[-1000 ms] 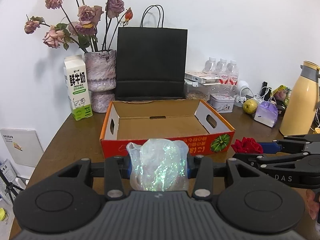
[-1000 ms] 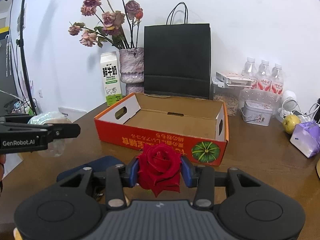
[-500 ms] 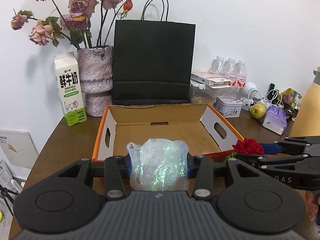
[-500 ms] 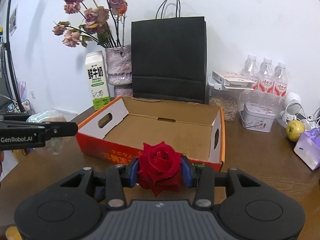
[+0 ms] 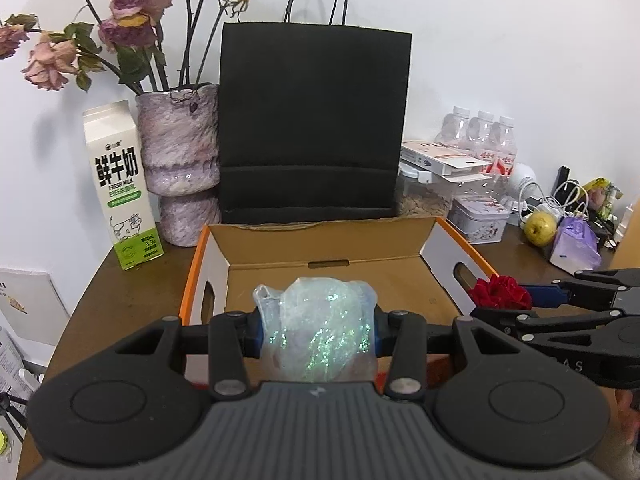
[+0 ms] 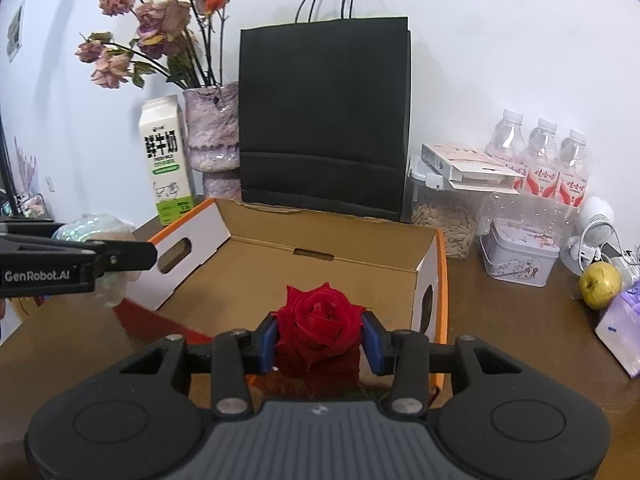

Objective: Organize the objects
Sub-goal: 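Carry the plastic bag and red rose over the red cardboard box with both tools, then open both tools to drop the plastic bag and rose into the box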

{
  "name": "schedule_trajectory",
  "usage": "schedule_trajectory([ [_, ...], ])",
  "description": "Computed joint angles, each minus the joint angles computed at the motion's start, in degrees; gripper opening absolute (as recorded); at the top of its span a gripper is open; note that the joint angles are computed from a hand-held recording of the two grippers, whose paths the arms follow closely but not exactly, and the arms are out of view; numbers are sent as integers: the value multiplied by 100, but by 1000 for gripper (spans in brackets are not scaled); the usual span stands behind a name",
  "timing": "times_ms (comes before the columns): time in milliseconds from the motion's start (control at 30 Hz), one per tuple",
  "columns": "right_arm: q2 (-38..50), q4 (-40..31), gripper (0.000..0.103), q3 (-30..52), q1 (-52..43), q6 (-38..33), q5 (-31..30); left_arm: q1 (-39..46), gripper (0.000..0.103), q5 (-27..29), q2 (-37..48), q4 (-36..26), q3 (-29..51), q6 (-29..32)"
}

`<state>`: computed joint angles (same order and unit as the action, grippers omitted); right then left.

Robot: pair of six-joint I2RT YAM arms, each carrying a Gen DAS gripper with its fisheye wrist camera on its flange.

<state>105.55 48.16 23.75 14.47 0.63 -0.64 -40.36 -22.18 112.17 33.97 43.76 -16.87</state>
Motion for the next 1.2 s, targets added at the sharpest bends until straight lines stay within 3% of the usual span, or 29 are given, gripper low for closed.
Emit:
schedule_trajectory([
  [433,1076,-1040,42,1751,75,-74,295,506,44,125,979,-872,1706,192],
  [833,1986,-1794,42,2975,-63,47,98,721,45,95,2129,-1872,3201,11],
  [900,2085,-1877,43,3081,-48,37,84,745,48,154,2223,-1910,3281,2],
  [967,2163,-1986,45,3176,-61,-34,-21,756,60,170,2260,-1907,3287,0],
  [1000,2199,-2011,52,3205,-56,-47,-17,760,67,157,2255,-1851,3248,18],
  [1033,2230,-2036,60,3227,-51,-74,-32,756,86,102,2232,-1750,3173,22],
  [1067,2244,-2028,81,3221,-42,-101,-29,750,102,25,2216,-1658,3114,17],
  [1100,2254,-1948,97,3180,-18,-115,33,745,103,-67,2182,-1486,3005,25],
  [1200,2229,-1776,103,3072,17,-121,93,764,103,-159,2103,-1332,2877,22],
])
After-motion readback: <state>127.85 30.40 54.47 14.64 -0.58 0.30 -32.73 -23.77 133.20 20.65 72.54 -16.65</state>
